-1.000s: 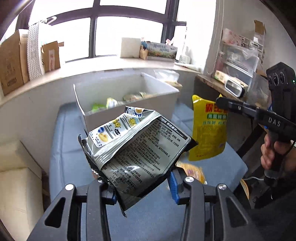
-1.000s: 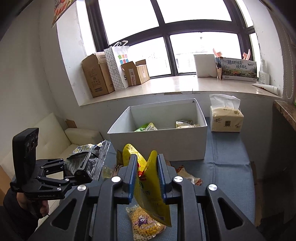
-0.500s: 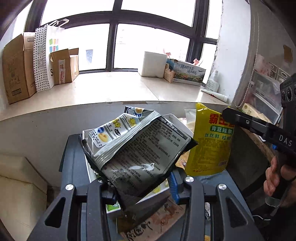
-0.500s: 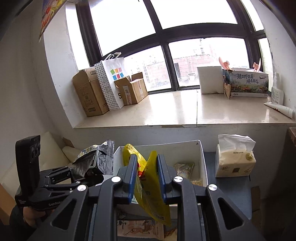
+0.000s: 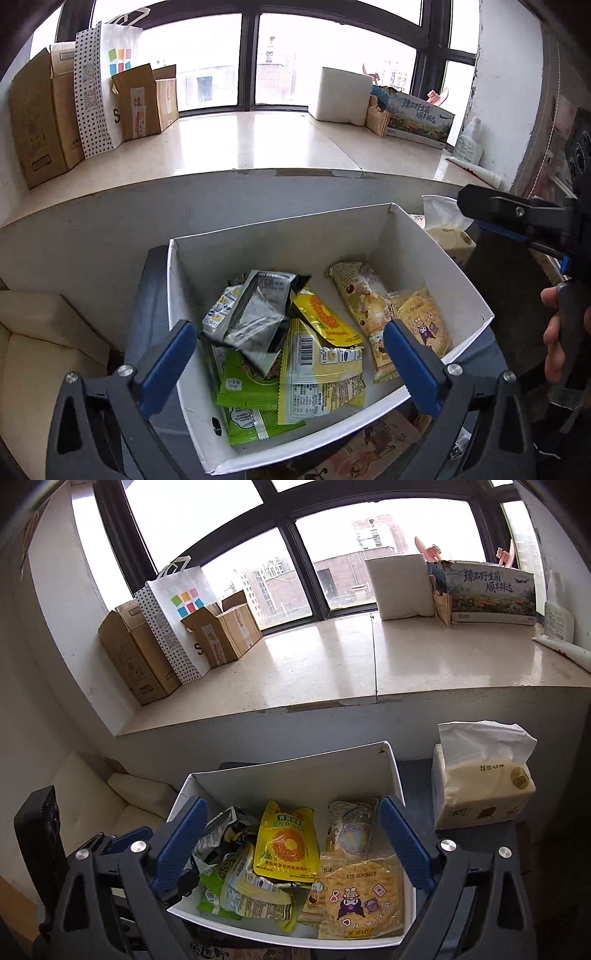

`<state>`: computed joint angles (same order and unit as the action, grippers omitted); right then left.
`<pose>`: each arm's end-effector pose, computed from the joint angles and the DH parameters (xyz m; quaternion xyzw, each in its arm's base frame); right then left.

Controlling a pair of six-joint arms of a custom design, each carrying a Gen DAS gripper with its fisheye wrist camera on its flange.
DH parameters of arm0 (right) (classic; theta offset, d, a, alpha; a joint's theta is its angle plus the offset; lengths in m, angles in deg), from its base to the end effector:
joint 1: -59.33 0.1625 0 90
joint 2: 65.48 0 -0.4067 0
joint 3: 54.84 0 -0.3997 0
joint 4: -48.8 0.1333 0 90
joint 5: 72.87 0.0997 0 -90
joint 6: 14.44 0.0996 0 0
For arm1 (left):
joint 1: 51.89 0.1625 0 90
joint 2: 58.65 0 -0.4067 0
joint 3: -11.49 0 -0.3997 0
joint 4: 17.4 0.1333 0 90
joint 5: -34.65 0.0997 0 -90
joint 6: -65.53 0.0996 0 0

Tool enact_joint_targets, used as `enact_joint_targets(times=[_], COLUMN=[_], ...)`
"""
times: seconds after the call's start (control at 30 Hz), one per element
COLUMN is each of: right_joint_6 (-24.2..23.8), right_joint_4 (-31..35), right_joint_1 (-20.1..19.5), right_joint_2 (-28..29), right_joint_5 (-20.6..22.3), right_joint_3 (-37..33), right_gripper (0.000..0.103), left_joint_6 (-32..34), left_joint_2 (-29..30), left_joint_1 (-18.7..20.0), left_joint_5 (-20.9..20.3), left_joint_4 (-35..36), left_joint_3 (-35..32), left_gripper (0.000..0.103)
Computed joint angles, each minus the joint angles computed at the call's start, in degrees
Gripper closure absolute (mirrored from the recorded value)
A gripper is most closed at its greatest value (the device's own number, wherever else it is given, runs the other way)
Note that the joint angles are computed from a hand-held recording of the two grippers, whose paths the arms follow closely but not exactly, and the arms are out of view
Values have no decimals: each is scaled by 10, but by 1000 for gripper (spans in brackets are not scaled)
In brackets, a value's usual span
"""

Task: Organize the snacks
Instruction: 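Lower both packets into the white box and open both tools, then withdraw and grasp the round yellow cracker bag with the right tool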

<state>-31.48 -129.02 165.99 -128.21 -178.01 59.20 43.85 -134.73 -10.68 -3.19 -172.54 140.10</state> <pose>0.2672 -0.5187 0.1941 0.2334 -0.9129 0.3101 0.1261 -0.2001 -0.4570 0.2022 0.1623 0.8792 -0.3327 0.3000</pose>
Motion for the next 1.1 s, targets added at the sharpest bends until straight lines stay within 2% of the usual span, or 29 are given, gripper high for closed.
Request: enact_joint_targets(times=[0.1, 0.37, 0.6, 0.73, 0.83, 0.93, 1.1], right_joint_6=[-13, -32, -57, -83, -92, -106, -108], right_joint_4=[-8, -38, -71, -90, -94, -111, -138], right_joint_1=[8, 23, 35, 42, 40, 24, -7], right_joint_2=[1, 4, -53, -108, -147, -178, -182], right_joint_5=[-25, -60, -37, -17, -16, -10, -31], right_joint_3=[3, 14, 92, 173, 233, 297, 373], right_gripper=[0, 0, 0, 0, 0, 0, 0], left_joint_6=[-11, -33, -77, -113, -184, -272, -429], left_joint_2=[-2, -14, -83, -154, -209, -272, -358], left_joint_1=[-1, -10, -68, -118, -168, -215, -288], left_joint_5=[14, 28, 43, 17, 20, -2, -33], left_joint_4=[24, 51, 114, 160, 239, 319, 485], left_joint_3=[-3, 0, 41, 86, 125, 164, 212], left_gripper=[0, 0, 0, 0, 0, 0, 0])
